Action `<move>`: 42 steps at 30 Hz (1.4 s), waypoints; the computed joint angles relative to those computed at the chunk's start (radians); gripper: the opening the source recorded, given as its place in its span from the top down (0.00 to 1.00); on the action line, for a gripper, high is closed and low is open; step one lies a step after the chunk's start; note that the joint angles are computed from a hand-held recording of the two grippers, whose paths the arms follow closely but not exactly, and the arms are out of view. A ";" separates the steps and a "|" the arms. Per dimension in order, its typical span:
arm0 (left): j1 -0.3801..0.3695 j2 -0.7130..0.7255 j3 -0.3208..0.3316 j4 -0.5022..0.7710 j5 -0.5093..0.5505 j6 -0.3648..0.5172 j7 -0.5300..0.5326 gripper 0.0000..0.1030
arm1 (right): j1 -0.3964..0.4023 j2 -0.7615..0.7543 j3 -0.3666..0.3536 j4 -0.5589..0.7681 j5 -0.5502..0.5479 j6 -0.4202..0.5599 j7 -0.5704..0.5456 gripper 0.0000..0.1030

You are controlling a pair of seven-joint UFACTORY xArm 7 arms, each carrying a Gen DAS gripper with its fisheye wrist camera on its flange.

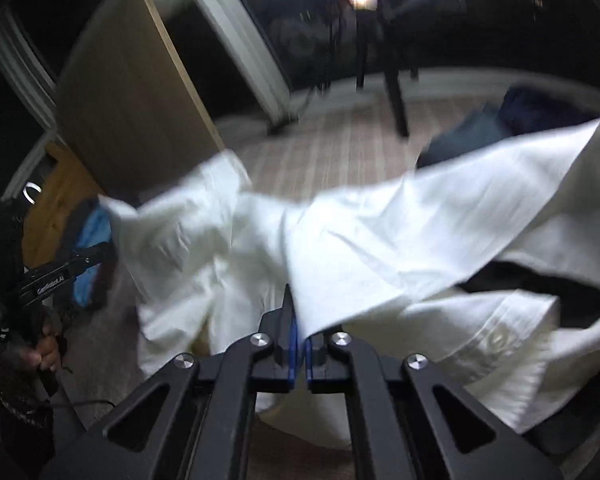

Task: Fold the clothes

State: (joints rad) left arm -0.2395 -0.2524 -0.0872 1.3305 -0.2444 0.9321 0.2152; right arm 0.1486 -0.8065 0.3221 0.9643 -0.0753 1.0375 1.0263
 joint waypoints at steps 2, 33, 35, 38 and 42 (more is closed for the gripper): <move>0.046 -0.008 0.015 0.042 0.071 -0.018 -0.035 0.92 | -0.010 -0.039 -0.007 0.058 -0.021 0.028 -0.012 0.98; -0.205 -0.178 0.011 -0.087 -0.230 0.315 0.314 0.76 | -0.269 -0.222 -0.043 0.270 -0.169 0.419 -0.159 0.92; -0.195 -0.172 -0.003 -0.060 -0.211 0.333 0.342 0.66 | -0.326 -0.173 -0.059 0.258 -0.151 0.557 -0.209 0.79; -0.177 -0.161 -0.019 -0.025 -0.174 0.329 0.379 0.49 | -0.296 -0.281 -0.078 0.135 -0.074 0.568 -0.077 0.76; -0.139 -0.045 -0.084 0.086 -0.031 0.215 0.373 0.34 | -0.283 -0.486 0.011 0.022 0.017 0.634 0.070 0.45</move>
State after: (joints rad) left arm -0.3784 -0.2972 -0.1711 1.4164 -0.2750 1.1476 0.5886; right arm -0.1345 -1.2922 0.3328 0.9861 -0.0582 1.6712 1.0965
